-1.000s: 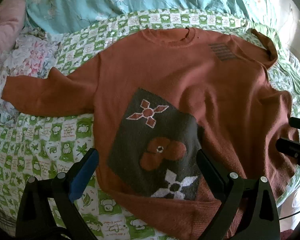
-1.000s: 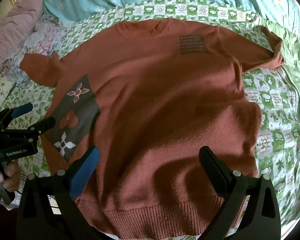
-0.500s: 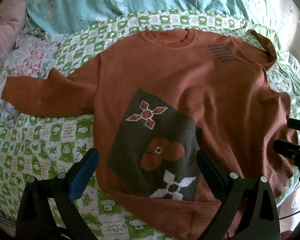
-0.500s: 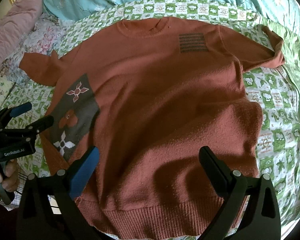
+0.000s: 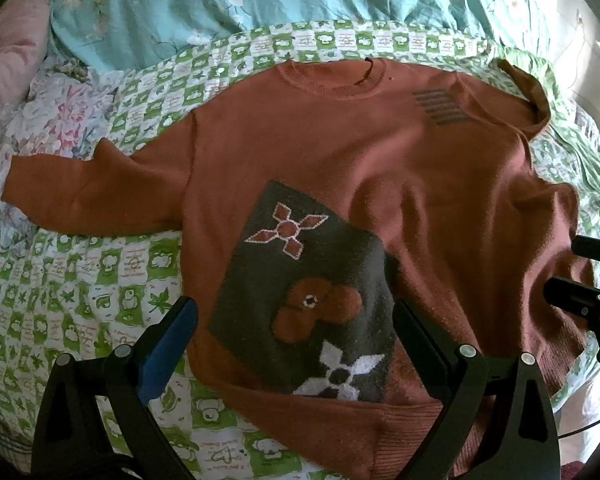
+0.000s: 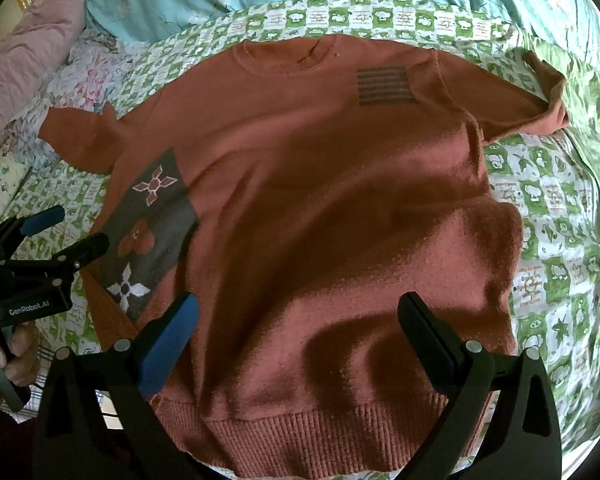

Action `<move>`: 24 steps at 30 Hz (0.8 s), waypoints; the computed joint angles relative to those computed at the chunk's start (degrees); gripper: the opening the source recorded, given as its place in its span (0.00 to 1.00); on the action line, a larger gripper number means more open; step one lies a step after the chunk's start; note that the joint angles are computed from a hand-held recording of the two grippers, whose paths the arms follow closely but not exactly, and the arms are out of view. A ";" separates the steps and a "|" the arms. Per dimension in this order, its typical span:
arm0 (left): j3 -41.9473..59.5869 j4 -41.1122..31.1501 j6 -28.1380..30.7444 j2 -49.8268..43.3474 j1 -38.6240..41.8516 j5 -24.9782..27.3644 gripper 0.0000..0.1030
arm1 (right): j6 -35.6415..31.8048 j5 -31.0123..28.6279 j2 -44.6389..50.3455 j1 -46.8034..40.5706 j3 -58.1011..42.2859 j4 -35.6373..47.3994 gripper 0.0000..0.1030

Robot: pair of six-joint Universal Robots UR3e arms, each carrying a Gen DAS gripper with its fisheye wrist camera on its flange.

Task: Fold small clothes

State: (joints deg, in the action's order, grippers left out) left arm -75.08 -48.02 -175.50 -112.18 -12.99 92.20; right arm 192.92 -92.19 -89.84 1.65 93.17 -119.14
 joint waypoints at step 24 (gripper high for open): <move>4.03 -3.35 1.51 -2.16 0.55 -0.03 0.95 | -0.23 0.96 -2.66 -3.36 1.56 -0.31 0.97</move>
State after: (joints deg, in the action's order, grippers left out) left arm -71.04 -51.37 -173.99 -114.34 -12.44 92.18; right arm 192.69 -91.22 -92.49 -1.72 94.73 -119.44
